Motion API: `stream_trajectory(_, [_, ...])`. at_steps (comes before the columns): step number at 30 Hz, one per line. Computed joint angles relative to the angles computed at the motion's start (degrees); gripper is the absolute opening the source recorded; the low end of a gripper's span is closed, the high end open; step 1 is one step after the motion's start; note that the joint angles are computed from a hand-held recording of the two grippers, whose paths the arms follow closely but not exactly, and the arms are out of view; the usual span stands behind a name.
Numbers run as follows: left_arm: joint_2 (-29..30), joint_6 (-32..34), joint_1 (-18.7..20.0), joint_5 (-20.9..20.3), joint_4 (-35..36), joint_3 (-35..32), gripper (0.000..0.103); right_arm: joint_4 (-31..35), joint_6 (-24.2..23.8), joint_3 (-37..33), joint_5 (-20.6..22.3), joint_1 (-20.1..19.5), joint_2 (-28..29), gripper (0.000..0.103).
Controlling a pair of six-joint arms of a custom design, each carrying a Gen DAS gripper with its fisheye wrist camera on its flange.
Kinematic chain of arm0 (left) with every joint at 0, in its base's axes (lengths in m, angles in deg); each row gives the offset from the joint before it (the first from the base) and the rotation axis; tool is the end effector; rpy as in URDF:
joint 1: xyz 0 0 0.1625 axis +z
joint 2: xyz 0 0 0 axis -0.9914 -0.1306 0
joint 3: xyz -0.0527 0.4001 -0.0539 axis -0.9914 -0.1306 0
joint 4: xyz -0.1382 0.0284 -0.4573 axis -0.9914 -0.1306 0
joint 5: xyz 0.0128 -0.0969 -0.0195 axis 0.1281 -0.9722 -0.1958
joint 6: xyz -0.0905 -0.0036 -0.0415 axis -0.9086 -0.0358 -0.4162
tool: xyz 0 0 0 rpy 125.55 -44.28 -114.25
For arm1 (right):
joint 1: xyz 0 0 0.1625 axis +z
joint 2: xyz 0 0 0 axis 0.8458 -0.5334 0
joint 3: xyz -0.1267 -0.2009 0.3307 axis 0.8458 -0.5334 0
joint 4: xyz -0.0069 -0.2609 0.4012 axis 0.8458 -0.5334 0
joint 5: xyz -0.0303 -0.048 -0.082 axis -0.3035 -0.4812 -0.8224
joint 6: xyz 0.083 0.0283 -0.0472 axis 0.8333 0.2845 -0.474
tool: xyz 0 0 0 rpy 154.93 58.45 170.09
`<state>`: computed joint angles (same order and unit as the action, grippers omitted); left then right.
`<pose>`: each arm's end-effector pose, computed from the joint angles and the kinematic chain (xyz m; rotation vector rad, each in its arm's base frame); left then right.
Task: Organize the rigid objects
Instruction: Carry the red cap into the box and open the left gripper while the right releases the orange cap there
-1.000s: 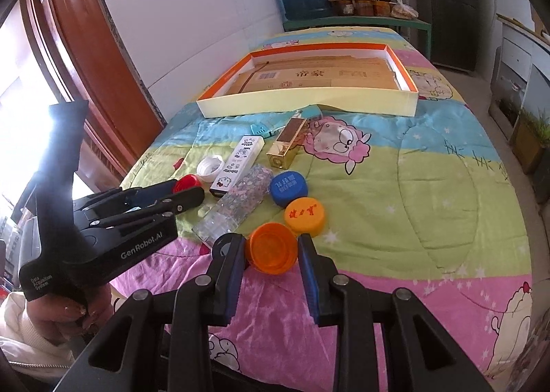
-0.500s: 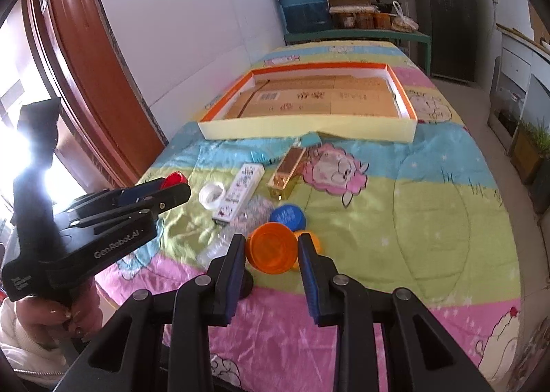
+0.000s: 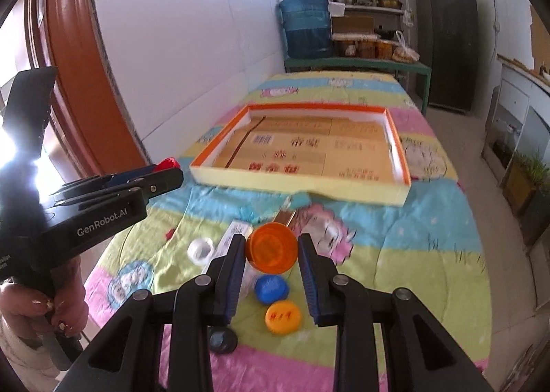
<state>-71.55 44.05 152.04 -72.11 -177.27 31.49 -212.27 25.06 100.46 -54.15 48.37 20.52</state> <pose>-0.0313 -0.6598 0.2346 0.3329 2.2377 -1.0349 0.2896 -0.6473 -0.0268 0.8689 -2.4667 0.7868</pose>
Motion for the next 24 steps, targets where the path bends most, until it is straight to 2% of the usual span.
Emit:
stream_trajectory(12, [6.24, 2.23, 1.32, -1.04, 1.61, -10.49, 0.031, 2.67, -3.91, -10.33, -0.74, 0.04, 4.29, 0.032])
stream_trajectory(24, [14.18, 1.35, 3.99, -0.66, 8.15, -21.97, 0.031, 11.04, -3.74, -24.04, -1.35, -1.4, 10.97, 0.032])
